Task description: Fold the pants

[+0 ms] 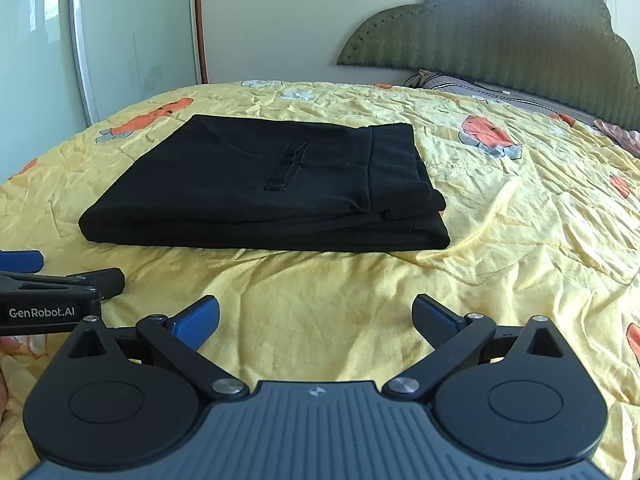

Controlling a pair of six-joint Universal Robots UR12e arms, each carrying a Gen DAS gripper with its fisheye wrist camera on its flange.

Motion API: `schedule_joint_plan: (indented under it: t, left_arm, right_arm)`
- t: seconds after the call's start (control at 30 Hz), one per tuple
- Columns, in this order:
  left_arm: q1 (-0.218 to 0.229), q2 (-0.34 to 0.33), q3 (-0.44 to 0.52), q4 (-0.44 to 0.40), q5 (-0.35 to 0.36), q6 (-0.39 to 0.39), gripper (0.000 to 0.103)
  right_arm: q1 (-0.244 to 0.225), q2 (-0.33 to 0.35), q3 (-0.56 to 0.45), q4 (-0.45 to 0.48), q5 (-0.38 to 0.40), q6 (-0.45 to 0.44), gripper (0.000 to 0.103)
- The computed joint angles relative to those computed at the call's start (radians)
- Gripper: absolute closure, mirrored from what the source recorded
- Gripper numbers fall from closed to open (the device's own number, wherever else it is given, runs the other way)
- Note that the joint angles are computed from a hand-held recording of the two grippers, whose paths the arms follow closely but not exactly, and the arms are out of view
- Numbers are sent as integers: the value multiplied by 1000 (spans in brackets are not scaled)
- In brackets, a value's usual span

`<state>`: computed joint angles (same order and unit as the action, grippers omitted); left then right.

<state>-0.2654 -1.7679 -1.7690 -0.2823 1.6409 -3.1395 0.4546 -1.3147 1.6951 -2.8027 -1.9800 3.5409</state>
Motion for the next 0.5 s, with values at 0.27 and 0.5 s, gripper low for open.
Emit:
schedule_joint_plan:
  t: [0.27,0.5]
  left_arm:
    - [-1,0,-1,1,3,-5,0]
    - [0,1,-2,-1,2,-15,0]
  right_arm:
    - [-3,3,-1,13,7,10,0]
    - [-1,3,1,10,9,15,0]
